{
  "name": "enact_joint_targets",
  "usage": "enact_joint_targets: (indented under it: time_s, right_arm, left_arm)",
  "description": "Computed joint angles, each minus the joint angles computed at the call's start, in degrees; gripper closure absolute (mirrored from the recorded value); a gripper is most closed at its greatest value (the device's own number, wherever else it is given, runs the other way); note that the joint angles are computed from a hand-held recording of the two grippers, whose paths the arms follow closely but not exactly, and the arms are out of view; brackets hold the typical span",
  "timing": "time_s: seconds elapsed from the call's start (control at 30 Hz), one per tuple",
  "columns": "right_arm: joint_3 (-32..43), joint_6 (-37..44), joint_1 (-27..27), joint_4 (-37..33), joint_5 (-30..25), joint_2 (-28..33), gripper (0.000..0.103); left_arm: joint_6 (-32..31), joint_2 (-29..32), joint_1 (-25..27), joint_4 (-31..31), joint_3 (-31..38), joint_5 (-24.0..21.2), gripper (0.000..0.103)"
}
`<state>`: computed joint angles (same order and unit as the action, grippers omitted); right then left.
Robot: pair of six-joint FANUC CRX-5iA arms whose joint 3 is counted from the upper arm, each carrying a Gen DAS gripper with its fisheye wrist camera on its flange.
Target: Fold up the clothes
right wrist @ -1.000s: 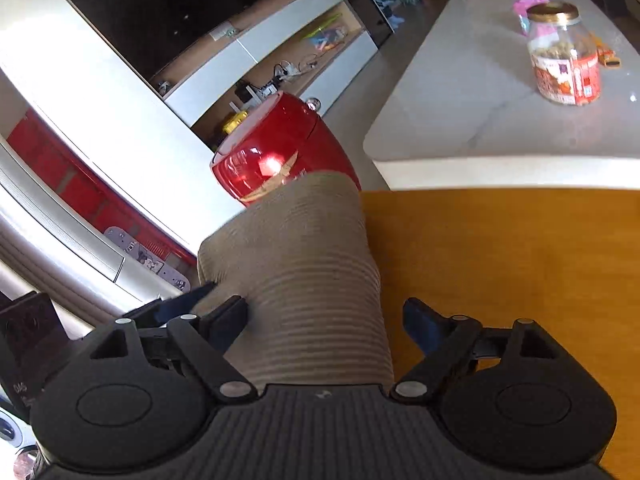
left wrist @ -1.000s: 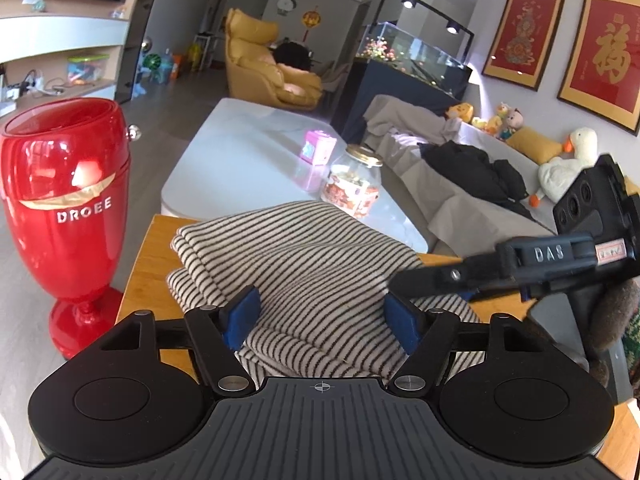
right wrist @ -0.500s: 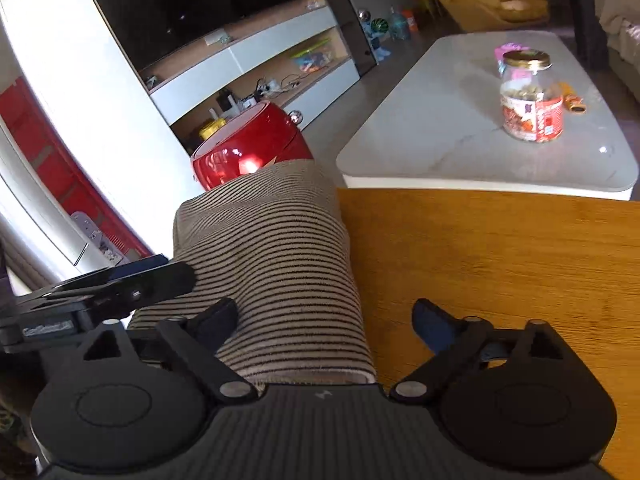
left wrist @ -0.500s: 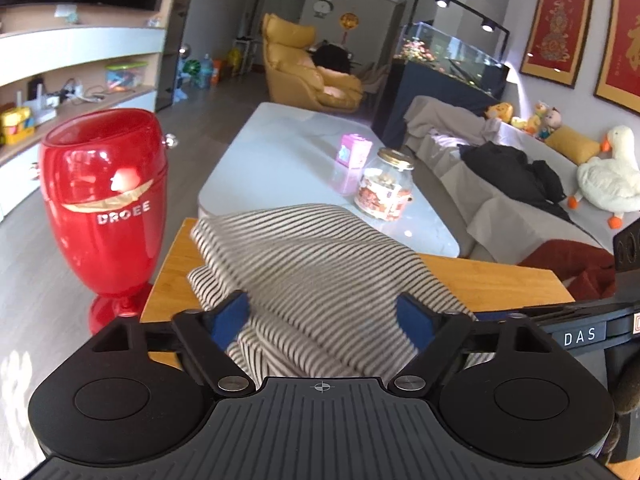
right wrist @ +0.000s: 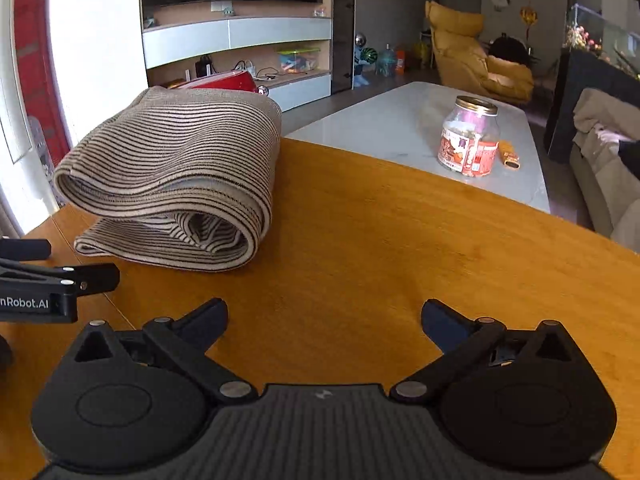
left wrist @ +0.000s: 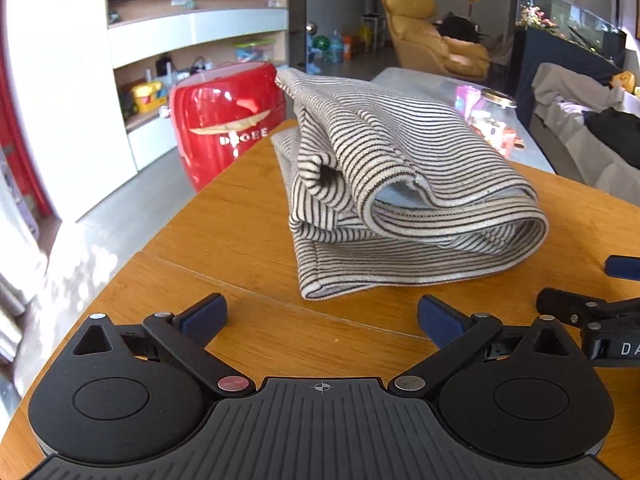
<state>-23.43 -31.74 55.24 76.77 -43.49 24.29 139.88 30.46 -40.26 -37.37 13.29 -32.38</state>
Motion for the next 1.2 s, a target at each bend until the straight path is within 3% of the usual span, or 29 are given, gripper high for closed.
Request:
enact_joint_targets:
  time_s: [0.03,0.13,1.2]
  right_arm:
    - [0.2,0.23,0.04,-0.37,-0.25,0.09,0.0]
    - [0.26,0.23,0.05,-0.69,-0.57,0.09,0.0]
    - [-0.28,-0.2,-0.29,-0.06,-0.3,-0.07,0.0]
  left_arm:
    - [3.14,0.5,-1.03,-2.99,0.95,-1.52,0.0]
    - [4.55,0.8,-1.53,-3.64,1.76,-2.77,0.0]
    - [5.13,0.95,-1.5,-3.68,1.98,-2.99,0.0]
